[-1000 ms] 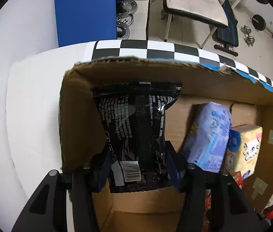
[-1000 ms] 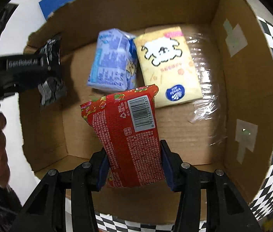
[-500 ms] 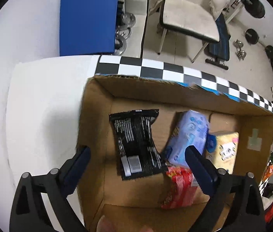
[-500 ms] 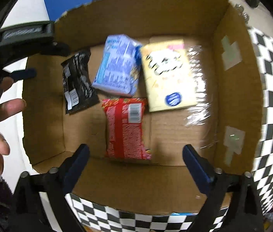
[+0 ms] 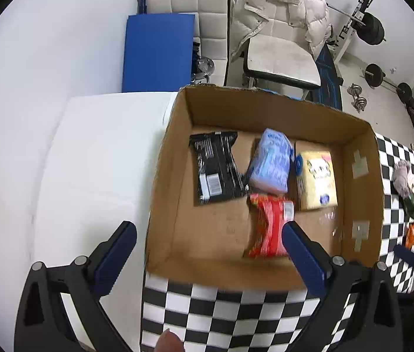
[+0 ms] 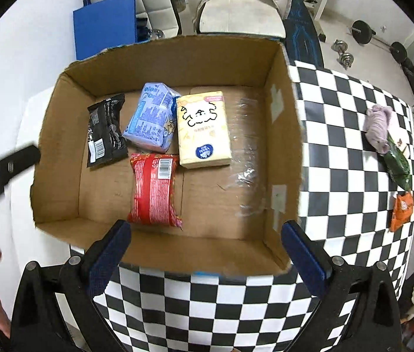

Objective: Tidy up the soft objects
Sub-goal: 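Carry both bags into the box and release them, then grasp the lilac cloth with left tool while right tool grasps green snack bag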

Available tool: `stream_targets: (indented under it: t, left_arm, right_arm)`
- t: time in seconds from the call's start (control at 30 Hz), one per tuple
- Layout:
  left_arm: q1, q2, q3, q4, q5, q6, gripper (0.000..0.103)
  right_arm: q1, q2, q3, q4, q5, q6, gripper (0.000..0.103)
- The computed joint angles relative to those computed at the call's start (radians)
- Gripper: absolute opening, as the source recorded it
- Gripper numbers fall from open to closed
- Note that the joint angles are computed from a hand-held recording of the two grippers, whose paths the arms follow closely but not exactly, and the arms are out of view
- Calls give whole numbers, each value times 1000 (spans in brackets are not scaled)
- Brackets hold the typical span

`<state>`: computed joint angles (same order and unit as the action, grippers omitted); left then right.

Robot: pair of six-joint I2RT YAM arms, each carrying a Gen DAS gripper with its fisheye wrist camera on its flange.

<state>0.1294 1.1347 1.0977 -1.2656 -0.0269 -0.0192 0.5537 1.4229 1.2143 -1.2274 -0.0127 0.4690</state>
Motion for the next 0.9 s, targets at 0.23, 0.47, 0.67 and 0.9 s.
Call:
stream_targets:
  t: [0.23,0.47,0.67,0.9]
  left_arm:
    - [-72,-139,47,-133,-35,-52,101]
    - [-189,-141,121,-201,-72,-163,101]
    - [-543,-15,267,-252,-167,-455,101]
    - [-864,371,489,-176,-150,-582,101]
  right_arm:
    - [21,-147,15,-82,28,11,103]
    - [5,-213,55,-132,-15,-7,103]
    - [-222,-242,96,-189,-117,-214,103]
    - [-879,-78,262,-295,-145,-842,103]
